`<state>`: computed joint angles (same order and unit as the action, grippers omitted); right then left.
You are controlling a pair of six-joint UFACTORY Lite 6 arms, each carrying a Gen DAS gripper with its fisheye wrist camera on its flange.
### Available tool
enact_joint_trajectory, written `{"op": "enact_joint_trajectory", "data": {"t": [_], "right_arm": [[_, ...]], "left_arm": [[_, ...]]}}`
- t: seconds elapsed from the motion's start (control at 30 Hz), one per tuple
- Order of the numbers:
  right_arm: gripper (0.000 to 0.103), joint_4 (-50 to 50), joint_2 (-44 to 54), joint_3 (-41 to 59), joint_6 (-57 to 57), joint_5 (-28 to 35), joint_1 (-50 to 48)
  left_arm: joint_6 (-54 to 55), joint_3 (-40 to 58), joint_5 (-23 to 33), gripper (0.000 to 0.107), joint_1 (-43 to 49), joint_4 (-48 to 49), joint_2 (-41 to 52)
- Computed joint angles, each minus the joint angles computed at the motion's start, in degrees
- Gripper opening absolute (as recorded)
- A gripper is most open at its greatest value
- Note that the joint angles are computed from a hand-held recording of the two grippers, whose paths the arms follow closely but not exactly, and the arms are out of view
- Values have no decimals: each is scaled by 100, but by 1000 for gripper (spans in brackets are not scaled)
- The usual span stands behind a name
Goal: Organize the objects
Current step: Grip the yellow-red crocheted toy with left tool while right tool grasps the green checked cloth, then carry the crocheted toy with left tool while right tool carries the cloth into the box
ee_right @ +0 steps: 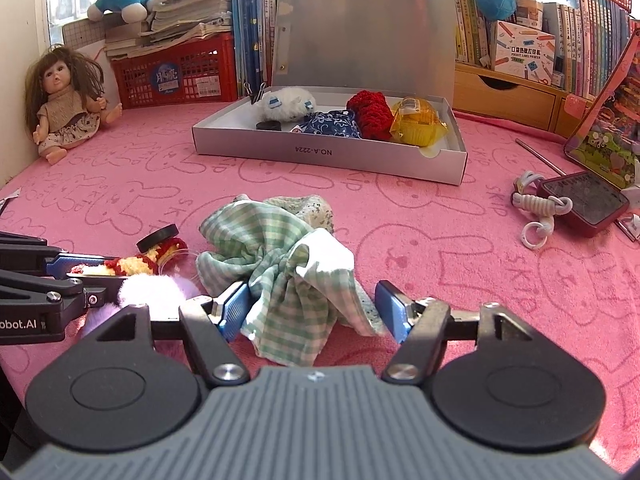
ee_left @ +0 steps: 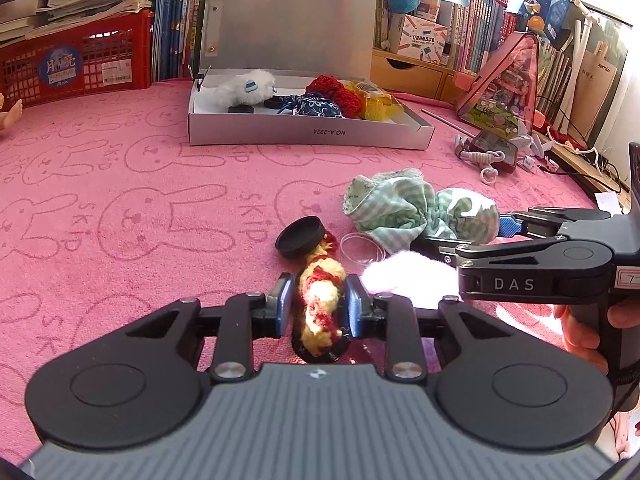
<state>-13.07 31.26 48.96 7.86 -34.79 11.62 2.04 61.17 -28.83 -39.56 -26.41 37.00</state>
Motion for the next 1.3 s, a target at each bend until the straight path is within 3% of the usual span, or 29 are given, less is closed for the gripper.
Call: {"op": "enact_joint_trajectory", "data": {"t": [0.07,0.23,0.33,0.63,1.3], "right_arm": [[72,-23,-9,-48,30,-73,-13],[35,-273,-289,-435,146,-379,-48],[28,-19,-470,-638,-121,-549,-1],[27,133,-857,-671,-222,-526,-161],[27,701,-812,164,-283,127,-403]], "left_arm": [[6,3,-12,33,-13,-32,2],[76,-117,-200,28,-112,-275,-71],[146,-202,-306,28,-132,-384,-165],[595,-244,-467,28,-64,-798,-428],[1267,884,-67,28,401,-1021,-277]]}}
